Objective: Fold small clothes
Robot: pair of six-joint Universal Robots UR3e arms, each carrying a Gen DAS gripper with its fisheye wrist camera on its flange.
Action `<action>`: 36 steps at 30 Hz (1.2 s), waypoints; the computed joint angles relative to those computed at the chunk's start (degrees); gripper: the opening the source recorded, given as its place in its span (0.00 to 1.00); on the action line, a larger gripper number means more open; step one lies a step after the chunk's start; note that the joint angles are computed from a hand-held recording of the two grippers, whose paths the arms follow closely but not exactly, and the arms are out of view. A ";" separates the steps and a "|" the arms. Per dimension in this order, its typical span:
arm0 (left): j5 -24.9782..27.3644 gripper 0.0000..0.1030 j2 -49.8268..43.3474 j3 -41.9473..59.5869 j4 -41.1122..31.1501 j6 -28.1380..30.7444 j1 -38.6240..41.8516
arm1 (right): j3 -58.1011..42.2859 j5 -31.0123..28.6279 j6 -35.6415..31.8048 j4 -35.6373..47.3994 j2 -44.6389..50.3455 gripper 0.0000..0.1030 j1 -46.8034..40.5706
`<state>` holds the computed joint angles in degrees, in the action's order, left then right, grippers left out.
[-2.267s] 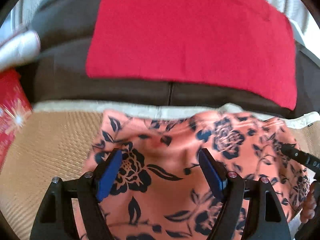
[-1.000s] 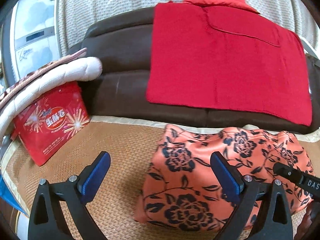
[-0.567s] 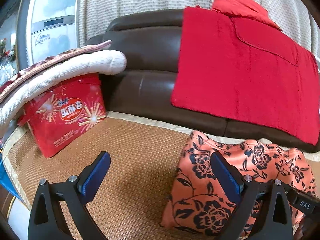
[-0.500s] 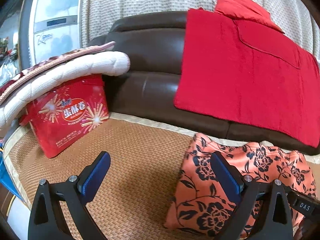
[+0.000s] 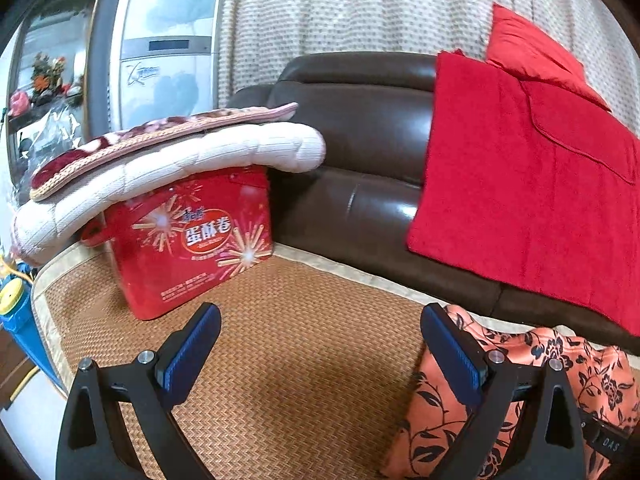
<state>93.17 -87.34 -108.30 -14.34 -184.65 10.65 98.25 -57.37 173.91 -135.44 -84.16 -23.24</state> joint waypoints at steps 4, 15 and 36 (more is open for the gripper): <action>0.17 0.97 0.08 0.47 -1.94 0.00 0.52 | -0.11 0.00 0.17 0.05 0.24 0.37 0.23; 1.54 0.97 -2.46 2.98 -10.10 1.97 -2.59 | -0.10 -0.48 0.65 -0.52 0.79 0.37 0.69; 6.73 0.97 -6.67 4.53 -8.91 5.79 -11.81 | 0.91 1.15 -0.60 0.78 -0.86 0.37 -2.61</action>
<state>99.90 -94.01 -103.77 -23.24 -178.86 -1.16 99.16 -56.22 173.31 -134.66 -85.02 -25.86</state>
